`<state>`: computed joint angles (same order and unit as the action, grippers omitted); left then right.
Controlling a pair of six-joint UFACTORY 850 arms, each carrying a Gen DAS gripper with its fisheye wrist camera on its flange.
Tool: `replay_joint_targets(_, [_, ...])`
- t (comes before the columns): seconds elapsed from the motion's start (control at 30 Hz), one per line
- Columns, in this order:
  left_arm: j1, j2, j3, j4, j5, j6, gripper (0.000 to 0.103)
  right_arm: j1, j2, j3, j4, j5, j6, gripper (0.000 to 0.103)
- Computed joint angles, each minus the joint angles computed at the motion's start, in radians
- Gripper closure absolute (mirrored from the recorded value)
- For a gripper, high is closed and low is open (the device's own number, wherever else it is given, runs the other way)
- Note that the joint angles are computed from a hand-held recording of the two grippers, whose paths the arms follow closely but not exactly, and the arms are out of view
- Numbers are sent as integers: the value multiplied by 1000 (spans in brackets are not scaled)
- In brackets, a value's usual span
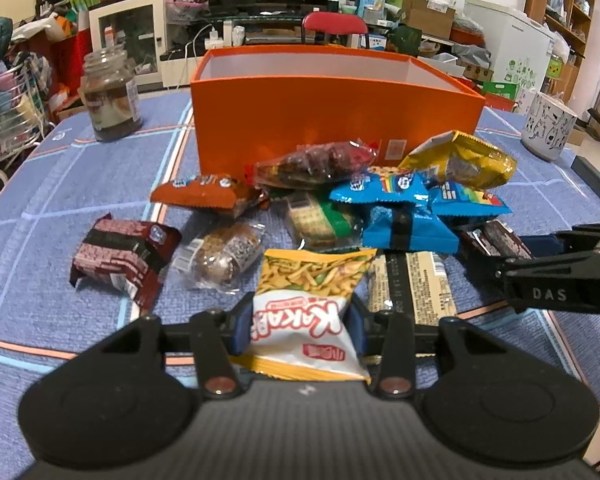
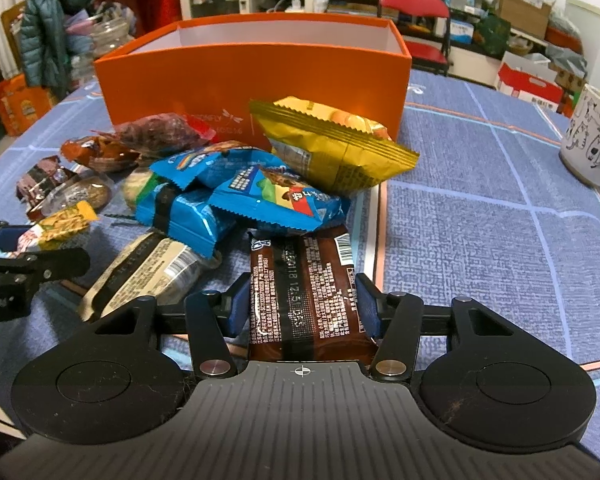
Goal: Organize snacks
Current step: 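Close the right tool on the brown chocolate bar while the left tool grasps the white Kakao bag, then lift both held snacks over the orange box and open both tools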
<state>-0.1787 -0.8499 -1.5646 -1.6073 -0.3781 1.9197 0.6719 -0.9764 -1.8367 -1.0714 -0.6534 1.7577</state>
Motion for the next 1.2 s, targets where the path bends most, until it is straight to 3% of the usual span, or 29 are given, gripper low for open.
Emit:
replay_joint_targets(0.5, [12, 46, 55, -113, -37, 106, 61, 61, 114, 126, -73, -41, 89, 63])
replay_joint_targets(0.77, [9, 85, 102, -291, -64, 284, 61, 74, 135, 131, -140, -59, 134, 63])
replay_joint_targets(1.2, [-3, 89, 86, -294, 12, 251, 61, 84, 112, 70, -169, -85, 121, 63])
